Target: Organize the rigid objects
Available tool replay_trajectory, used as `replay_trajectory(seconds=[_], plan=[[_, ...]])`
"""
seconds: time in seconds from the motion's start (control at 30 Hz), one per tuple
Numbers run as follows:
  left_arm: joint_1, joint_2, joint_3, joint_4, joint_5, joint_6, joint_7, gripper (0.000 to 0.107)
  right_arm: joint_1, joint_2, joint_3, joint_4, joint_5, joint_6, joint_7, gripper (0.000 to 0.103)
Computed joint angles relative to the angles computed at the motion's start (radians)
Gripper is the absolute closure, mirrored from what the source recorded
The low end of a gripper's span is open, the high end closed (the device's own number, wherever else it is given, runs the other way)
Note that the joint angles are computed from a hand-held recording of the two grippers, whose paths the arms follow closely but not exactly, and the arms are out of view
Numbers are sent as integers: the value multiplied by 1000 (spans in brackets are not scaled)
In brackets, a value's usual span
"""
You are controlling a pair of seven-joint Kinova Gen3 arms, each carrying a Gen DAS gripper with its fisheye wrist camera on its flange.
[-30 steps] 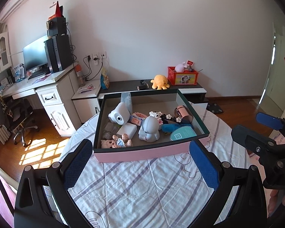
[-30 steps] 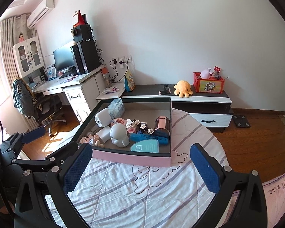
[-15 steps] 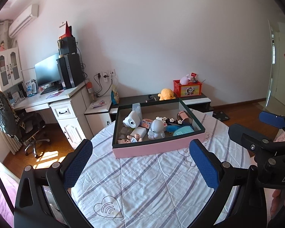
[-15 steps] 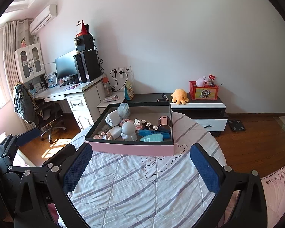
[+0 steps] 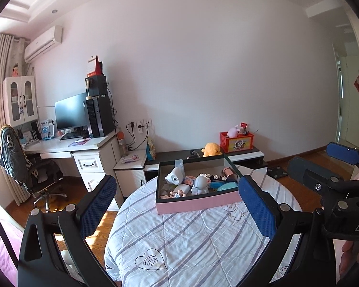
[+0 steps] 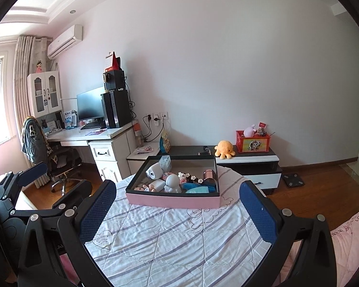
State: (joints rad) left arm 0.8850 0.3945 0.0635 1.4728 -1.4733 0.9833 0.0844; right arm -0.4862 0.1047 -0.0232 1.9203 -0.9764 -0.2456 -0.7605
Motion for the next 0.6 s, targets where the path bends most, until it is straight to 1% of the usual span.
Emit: replay_trajectory(seconds=[0.1, 0.17, 0.27, 0.4, 0.47, 0.53, 0.6], plan=[[30, -20, 0, 33, -48, 40, 52, 5, -15, -34, -30, 30, -3, -63, 15, 0], [45, -30, 10, 61, -86, 78, 95, 5, -15, -51, -67, 56, 0, -125, 21, 0], [62, -47, 38, 99, -122, 135, 149, 5, -10, -83, -120, 101, 13, -197, 15, 0], [80, -58, 75, 134, -156, 215, 194, 5, -13, -117, -187, 168, 21, -324, -6, 0], [86, -65, 89, 150, -170, 243, 210, 5, -12, -135, -206, 179, 2, -334, 7, 0], [87, -73, 104, 160, -168, 268, 222, 5, -12, -148, -230, 196, -16, -371, 14, 0], [87, -81, 115, 169, -166, 287, 225, 5, -10, -164, -242, 209, -14, -373, 12, 0]])
